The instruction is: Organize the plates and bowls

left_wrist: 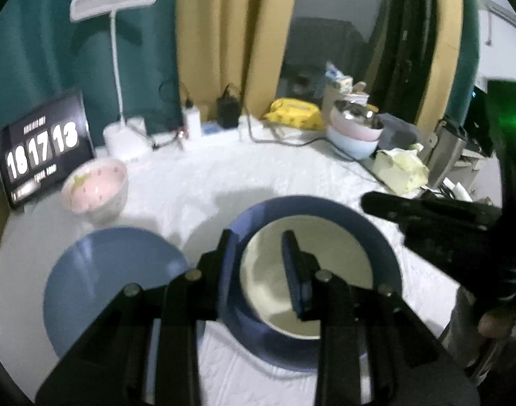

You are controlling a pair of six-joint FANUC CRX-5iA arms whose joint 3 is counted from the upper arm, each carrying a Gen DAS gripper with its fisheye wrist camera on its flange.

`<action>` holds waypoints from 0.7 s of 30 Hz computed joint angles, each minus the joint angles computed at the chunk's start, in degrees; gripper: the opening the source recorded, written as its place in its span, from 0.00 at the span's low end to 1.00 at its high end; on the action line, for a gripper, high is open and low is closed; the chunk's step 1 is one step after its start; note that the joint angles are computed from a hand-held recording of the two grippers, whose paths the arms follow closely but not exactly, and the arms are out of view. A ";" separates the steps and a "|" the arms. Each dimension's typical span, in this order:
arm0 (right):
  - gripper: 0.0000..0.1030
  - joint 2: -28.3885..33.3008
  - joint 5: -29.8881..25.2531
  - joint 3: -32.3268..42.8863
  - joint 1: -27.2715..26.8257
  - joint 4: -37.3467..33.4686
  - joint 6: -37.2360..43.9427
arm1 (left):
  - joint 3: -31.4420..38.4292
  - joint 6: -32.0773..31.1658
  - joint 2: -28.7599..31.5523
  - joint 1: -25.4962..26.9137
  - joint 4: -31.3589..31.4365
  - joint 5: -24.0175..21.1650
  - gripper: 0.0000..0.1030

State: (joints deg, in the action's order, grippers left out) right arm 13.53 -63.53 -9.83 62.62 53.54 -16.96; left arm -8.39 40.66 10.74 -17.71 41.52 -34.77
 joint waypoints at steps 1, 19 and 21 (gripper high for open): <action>0.02 -0.27 0.68 -0.43 -0.06 -0.18 -0.23 | 0.30 0.71 0.43 0.27 -0.46 -0.27 0.29; 0.05 0.61 5.16 0.12 -1.41 -2.73 3.67 | 1.97 5.86 1.41 0.70 -5.17 0.26 0.30; 0.05 0.88 4.98 0.68 -1.47 -2.50 4.16 | 2.11 6.30 1.43 0.84 -5.39 0.33 0.32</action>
